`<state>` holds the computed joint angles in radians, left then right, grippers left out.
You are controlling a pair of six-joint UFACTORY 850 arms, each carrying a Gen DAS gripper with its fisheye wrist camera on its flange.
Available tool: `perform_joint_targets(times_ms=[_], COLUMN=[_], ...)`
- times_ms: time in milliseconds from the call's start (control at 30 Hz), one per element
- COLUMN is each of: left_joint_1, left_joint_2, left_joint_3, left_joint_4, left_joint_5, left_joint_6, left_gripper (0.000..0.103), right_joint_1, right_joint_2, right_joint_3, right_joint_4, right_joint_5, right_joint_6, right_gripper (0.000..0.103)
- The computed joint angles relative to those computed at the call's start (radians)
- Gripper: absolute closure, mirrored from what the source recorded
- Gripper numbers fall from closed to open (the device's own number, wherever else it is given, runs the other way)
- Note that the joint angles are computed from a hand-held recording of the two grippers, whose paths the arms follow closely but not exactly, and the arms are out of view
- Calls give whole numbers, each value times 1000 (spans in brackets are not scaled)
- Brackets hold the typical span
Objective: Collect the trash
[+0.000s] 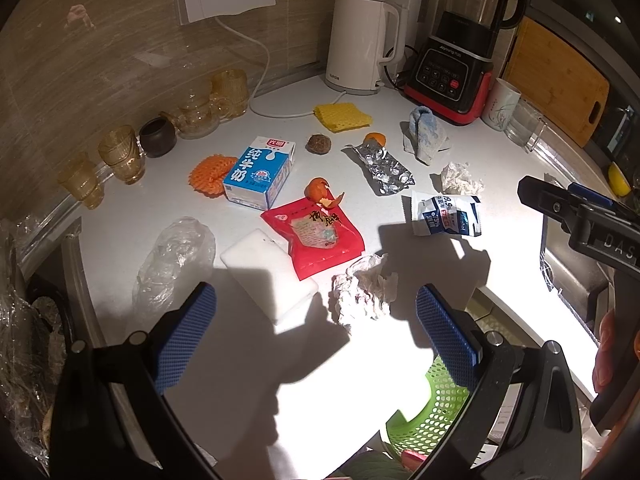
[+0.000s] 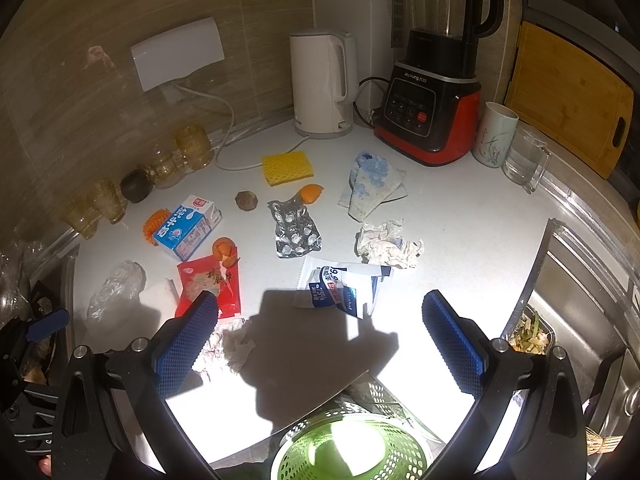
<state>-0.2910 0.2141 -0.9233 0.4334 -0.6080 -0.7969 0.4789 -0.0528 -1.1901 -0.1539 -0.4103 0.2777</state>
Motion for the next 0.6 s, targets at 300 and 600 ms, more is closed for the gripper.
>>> perform_joint_targets(times_ms=[300,600], left_joint_1=[1,7], left_joint_2=[1,5], left_joint_3=[0,0], left_joint_4=[-1,-8], left_joint_5=[1,-1], left_joint_6=[1,8], left_gripper=[7,7], right_joint_1=[8,8], right_joint_2=[0,-3], right_joint_3=[-5,-7], right_joint_4=[-21,-21], right_joint_5=[-9,-7], right_joint_6=[28,26], right_gripper=[2,2])
